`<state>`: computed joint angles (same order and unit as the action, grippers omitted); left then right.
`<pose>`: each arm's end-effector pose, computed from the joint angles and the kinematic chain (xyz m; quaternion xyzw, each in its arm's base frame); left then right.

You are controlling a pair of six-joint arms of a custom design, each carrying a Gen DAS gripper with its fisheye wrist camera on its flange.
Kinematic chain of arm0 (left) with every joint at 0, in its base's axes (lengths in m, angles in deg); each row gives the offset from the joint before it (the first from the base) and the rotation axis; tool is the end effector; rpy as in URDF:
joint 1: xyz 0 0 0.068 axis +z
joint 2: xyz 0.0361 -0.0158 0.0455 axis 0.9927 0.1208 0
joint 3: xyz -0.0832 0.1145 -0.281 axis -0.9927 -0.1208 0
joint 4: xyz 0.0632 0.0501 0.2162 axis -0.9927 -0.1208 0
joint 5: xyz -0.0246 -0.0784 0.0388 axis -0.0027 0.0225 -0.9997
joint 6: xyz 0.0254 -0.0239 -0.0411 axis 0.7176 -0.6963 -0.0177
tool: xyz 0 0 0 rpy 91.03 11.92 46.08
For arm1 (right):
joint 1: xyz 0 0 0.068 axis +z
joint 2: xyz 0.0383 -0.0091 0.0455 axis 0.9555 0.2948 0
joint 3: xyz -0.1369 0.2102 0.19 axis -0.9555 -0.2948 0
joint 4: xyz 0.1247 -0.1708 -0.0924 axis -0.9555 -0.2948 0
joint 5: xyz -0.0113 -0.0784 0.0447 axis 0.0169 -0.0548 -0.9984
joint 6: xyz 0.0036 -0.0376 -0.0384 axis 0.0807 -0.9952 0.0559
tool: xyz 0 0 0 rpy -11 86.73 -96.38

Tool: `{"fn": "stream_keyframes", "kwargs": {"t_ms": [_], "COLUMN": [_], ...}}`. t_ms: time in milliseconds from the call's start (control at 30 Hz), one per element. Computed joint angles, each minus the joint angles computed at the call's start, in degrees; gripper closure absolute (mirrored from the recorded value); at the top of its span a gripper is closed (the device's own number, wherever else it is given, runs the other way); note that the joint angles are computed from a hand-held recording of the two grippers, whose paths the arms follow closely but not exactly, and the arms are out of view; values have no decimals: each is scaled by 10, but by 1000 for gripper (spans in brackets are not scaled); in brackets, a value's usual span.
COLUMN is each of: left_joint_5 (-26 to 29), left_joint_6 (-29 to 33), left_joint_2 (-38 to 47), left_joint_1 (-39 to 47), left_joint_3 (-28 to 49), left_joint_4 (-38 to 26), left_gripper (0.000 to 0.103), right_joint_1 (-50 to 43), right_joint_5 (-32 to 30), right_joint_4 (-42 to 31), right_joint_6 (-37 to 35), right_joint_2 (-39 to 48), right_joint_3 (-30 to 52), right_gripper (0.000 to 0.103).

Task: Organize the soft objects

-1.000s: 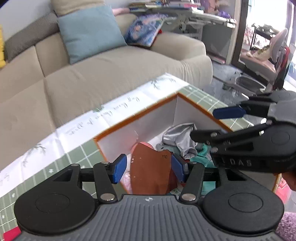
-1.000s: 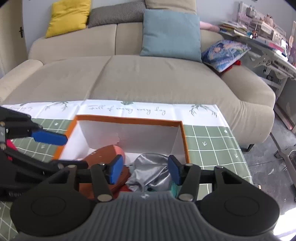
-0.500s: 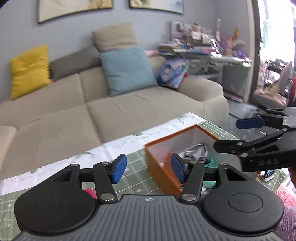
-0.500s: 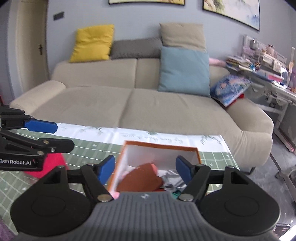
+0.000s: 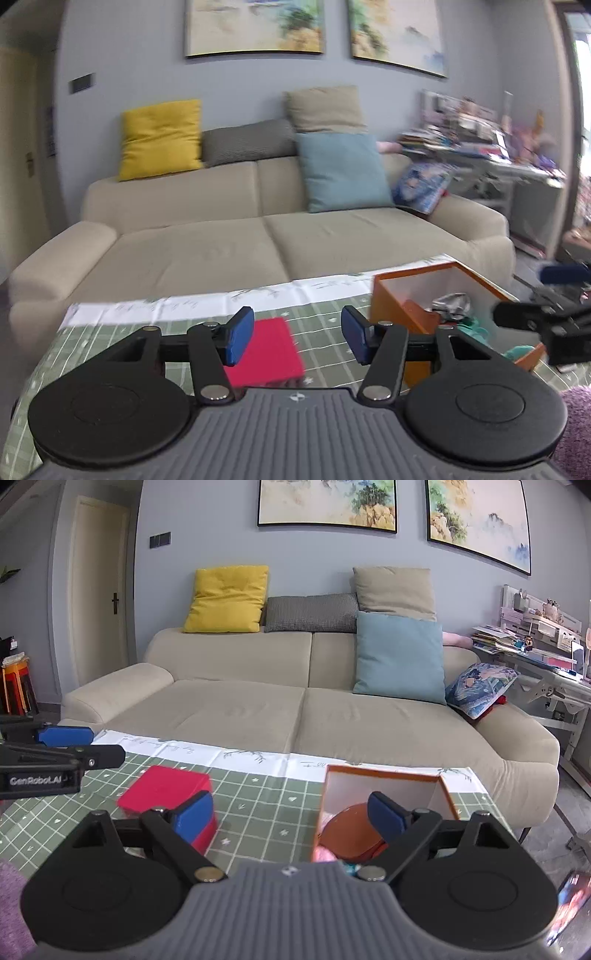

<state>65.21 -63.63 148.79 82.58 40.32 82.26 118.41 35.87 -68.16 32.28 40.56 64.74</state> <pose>0.2924 -0.0182 0.3405 0.2194 0.8118 -0.1353 0.5240 0.1973 0.1632 0.3487 0.0640 0.8441 -0.0568 0.5293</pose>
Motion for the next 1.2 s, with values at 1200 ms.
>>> {"fn": "stream_keyframes", "kwargs": {"t_ms": [1200], "left_joint_5": [-90], "left_joint_6": [73], "left_joint_2": [-11], "left_joint_1": [9], "left_joint_3": [-196], "left_joint_4": [79], "left_gripper": [17], "right_joint_1": [55], "right_joint_5": [32], "right_joint_4": [-49], "right_joint_6": [253], "right_joint_2": [129], "right_joint_3": [-92], "right_gripper": [3]}}
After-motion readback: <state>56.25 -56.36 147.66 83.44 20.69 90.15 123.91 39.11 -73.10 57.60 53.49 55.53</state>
